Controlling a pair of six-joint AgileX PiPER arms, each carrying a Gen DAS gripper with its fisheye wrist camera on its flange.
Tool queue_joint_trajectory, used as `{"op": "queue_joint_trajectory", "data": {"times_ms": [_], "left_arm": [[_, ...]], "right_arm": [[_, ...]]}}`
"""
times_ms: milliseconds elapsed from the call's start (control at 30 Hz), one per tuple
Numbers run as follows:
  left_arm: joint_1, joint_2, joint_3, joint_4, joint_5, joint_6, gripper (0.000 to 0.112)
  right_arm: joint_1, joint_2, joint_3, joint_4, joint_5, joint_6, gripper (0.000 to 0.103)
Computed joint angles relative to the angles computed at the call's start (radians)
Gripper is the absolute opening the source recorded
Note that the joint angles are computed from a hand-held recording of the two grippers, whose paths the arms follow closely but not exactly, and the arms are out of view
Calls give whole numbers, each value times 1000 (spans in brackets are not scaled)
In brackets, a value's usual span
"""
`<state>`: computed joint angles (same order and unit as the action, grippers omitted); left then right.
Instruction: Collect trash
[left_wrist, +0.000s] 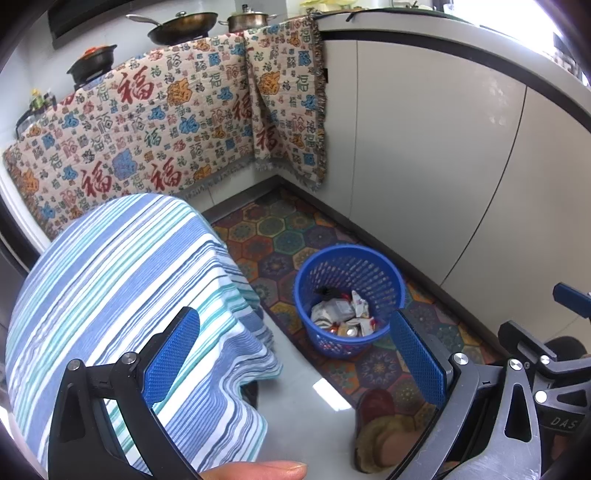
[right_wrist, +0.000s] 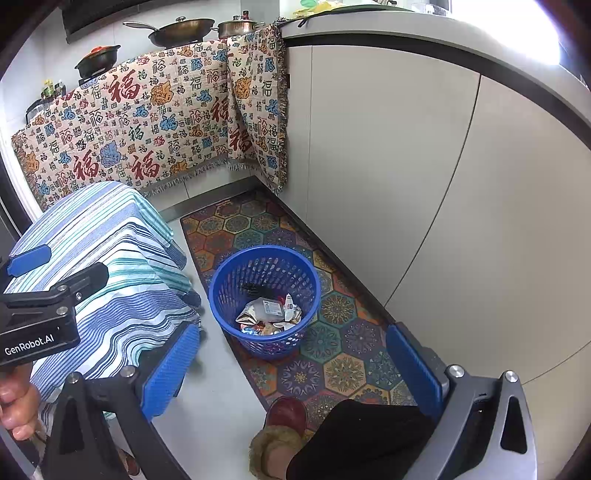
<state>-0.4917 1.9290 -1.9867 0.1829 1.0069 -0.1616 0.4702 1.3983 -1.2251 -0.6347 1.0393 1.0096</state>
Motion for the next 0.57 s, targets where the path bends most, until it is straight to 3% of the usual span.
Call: {"op": "queue_joint_trajectory", "data": {"times_ms": [567], "left_arm": [[-3,-3,11,5,-16,-2,102]], "right_arm": [[-14,1,4,5,0,1,103]]}}
